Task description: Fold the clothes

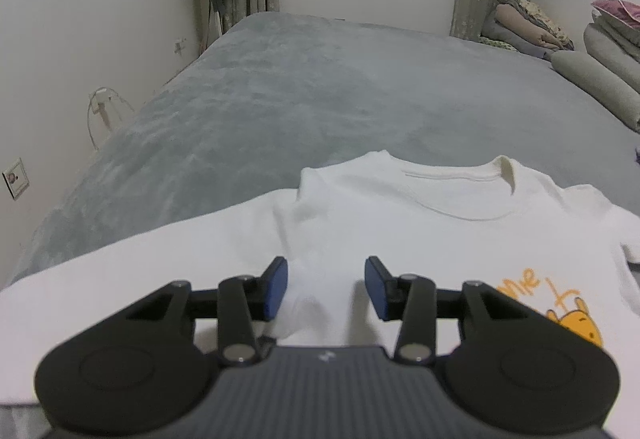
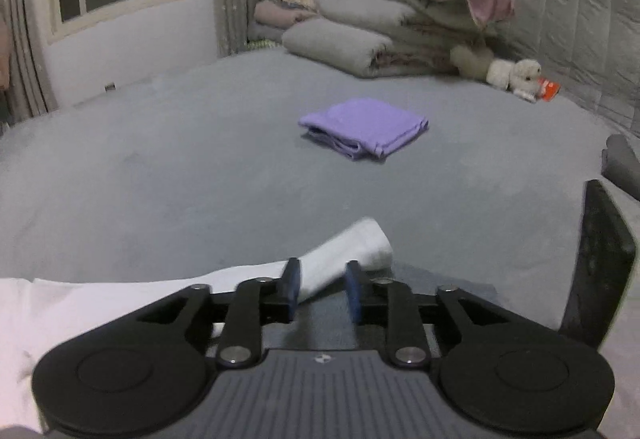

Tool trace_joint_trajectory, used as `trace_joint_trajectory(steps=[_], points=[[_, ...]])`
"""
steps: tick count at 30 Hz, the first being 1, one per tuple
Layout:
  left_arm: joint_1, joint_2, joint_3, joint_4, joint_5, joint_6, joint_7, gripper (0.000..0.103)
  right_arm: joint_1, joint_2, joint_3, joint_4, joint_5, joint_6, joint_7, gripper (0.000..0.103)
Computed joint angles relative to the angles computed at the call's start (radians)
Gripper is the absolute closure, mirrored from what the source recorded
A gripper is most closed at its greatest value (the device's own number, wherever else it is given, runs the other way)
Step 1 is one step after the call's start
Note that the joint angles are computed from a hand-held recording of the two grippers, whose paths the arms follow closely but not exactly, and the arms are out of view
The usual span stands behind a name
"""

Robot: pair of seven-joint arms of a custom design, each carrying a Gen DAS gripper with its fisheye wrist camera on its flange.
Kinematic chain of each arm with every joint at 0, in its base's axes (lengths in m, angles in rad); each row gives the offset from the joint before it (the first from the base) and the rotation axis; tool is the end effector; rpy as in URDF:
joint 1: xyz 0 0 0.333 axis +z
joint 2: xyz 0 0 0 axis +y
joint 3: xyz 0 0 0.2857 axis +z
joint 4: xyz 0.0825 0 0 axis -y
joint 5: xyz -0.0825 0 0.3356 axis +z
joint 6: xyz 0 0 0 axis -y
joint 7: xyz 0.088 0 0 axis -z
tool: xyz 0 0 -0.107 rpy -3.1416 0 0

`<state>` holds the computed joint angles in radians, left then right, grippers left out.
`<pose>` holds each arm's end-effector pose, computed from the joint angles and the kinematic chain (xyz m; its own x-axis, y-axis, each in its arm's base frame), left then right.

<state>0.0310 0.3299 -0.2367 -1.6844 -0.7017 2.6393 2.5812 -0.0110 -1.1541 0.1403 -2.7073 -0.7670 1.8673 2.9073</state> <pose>0.6326 -0.0963 0.4702 -0.6256 -0.7793 0.0361 -0.5450 0.4035 -0.7350 0.2243 -0.0136 0.5635 -0.9116 -0.4110 -0.0094 -0.2373 0.5446 -0.8044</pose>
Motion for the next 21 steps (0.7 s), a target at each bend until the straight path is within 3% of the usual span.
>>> trace_joint_trajectory(steps=[3,5,9,12,15,18,21], points=[[0.007,-0.022,0.013,0.003,0.009,-0.051,-0.043,0.062,0.040,0.011,-0.002,0.006,0.012,0.048,-0.011,0.066],[0.011,-0.039,0.023,-0.003,0.014,-0.076,-0.068,0.061,0.065,0.015,-0.025,-0.008,0.030,0.139,0.004,0.055],[0.020,-0.074,0.050,-0.029,0.034,-0.128,-0.111,0.059,0.091,0.077,-0.050,-0.044,0.088,0.338,0.032,0.053],[0.022,-0.098,0.075,-0.067,0.069,-0.129,-0.160,0.054,0.135,0.176,-0.046,-0.032,0.145,0.448,-0.030,0.051],[0.027,-0.127,0.103,-0.125,0.121,-0.108,-0.213,0.053,0.174,0.280,-0.026,-0.004,0.203,0.505,-0.099,0.038],[0.059,-0.188,0.108,-0.215,0.074,-0.101,-0.143,0.053,0.190,0.326,-0.032,-0.023,0.246,0.553,-0.150,0.037],[0.079,-0.256,0.127,-0.277,0.009,-0.137,-0.087,0.053,0.188,0.313,-0.007,-0.023,0.255,0.512,-0.207,0.037]])
